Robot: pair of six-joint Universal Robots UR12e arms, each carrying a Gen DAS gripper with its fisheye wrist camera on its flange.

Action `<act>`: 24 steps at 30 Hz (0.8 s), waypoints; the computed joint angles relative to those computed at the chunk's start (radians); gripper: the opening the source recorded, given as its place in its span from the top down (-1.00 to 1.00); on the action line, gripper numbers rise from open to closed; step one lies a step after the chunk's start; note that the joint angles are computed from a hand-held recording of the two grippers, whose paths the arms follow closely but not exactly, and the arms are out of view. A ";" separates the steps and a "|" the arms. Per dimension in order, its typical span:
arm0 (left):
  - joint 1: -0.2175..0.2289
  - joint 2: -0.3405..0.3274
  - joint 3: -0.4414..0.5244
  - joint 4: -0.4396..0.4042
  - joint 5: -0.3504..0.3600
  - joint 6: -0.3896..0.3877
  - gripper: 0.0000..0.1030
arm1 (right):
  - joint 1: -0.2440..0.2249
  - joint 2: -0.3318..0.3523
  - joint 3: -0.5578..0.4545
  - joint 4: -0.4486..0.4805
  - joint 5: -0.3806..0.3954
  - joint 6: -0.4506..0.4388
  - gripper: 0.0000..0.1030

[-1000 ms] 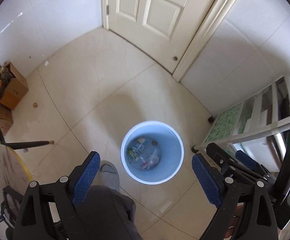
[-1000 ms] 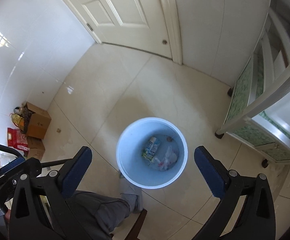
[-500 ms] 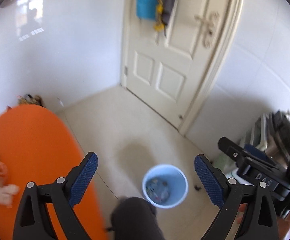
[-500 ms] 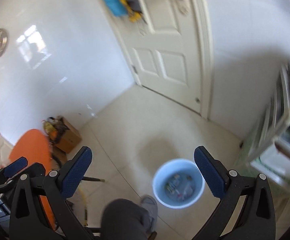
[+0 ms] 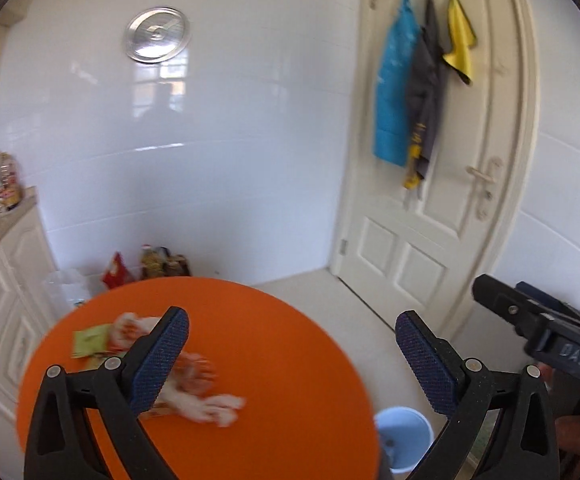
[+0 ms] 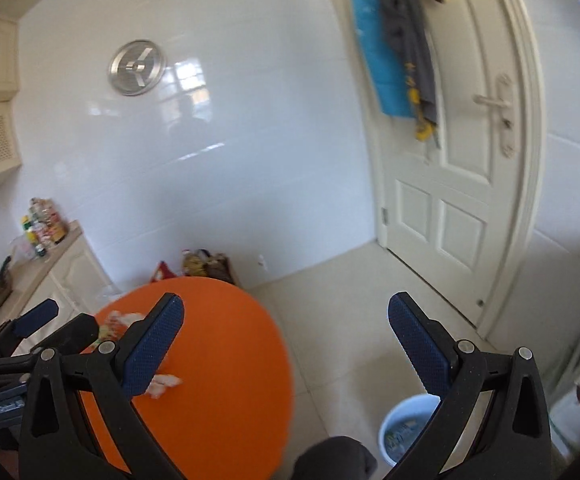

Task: Collect trash
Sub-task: 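Return both tools to the remaining trash on the table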

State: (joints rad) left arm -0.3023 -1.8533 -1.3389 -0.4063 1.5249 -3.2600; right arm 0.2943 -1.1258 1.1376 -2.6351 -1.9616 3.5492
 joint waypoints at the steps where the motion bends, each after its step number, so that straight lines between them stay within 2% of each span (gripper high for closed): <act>1: 0.006 0.025 -0.036 0.020 0.016 -0.012 -0.98 | 0.012 0.017 -0.029 -0.007 0.010 -0.026 -1.00; 8: 0.032 0.187 -0.248 0.138 0.183 -0.078 -0.98 | 0.077 0.117 -0.202 -0.017 0.077 -0.177 -1.00; 15: -0.003 0.268 -0.365 0.200 0.374 -0.139 -0.99 | 0.120 0.206 -0.349 -0.007 0.125 -0.280 -1.00; 19: -0.035 0.278 -0.381 0.199 0.441 -0.162 -0.99 | 0.127 0.235 -0.390 0.015 0.162 -0.298 -1.00; 24: -0.055 0.244 -0.348 0.144 0.479 -0.202 -0.99 | 0.128 0.256 -0.420 0.058 0.169 -0.313 -1.00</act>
State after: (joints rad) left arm -0.3568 -1.6098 -1.6870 -0.2618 2.0039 -3.4618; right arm 0.4221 -0.8702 0.7174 -2.5774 -1.7928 3.2367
